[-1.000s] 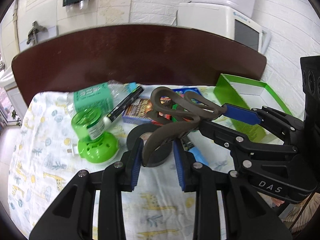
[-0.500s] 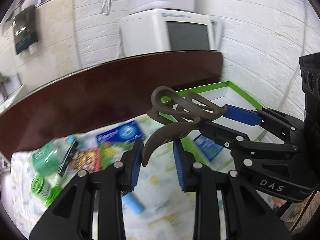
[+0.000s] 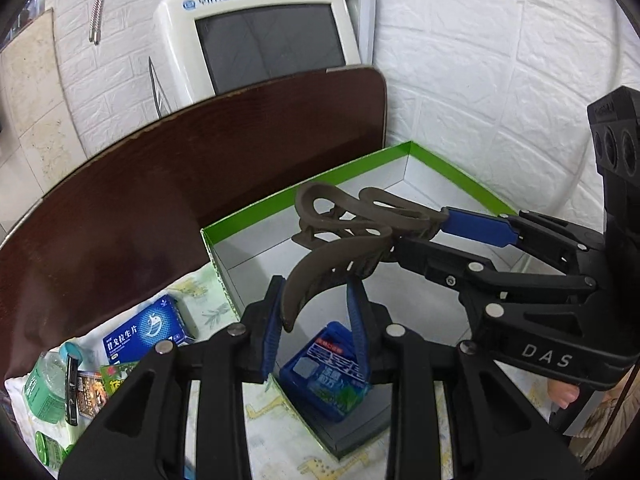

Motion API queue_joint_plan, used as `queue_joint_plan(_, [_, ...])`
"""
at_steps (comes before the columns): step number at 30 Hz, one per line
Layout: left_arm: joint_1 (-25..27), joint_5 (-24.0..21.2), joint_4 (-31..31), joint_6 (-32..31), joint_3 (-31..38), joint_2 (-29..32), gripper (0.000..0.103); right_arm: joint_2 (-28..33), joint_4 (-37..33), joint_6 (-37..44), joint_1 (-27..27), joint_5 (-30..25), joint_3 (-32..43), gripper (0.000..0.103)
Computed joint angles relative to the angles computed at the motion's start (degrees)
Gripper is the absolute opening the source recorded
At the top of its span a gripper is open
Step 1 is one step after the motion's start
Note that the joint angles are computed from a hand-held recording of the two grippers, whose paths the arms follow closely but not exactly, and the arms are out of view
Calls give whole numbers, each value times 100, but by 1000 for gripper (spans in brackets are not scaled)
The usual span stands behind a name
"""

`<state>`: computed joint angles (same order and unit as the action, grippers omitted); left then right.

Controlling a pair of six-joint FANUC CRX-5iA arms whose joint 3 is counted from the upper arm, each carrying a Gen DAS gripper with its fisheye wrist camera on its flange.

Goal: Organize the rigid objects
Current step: 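Lower the claw clip into the green box and open the right tool, then move the right tool back to the green plug-in repellent heater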

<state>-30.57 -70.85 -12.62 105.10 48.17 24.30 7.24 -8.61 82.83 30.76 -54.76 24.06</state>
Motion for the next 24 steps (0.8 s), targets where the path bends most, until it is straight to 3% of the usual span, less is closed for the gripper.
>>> queue_joint_plan(6, [137, -501, 191, -75, 706, 519, 24, 534, -460, 107, -246, -503, 576, 54])
queue_joint_plan(8, [102, -828, 103, 59, 1233, 838, 21, 585, -486, 92, -252, -556, 635, 53])
queue_joint_plan(11, [93, -960, 34, 40, 1403, 962, 21, 702, -486, 70, -250, -645, 749, 53])
queue_joint_plan(21, [197, -695, 181, 180, 772, 653, 24, 785, -675, 58, -242, -797, 787, 53])
queue_joint_plan(24, [190, -589, 114, 303, 524, 451, 30, 743, -693, 80, -222, -792, 754, 53])
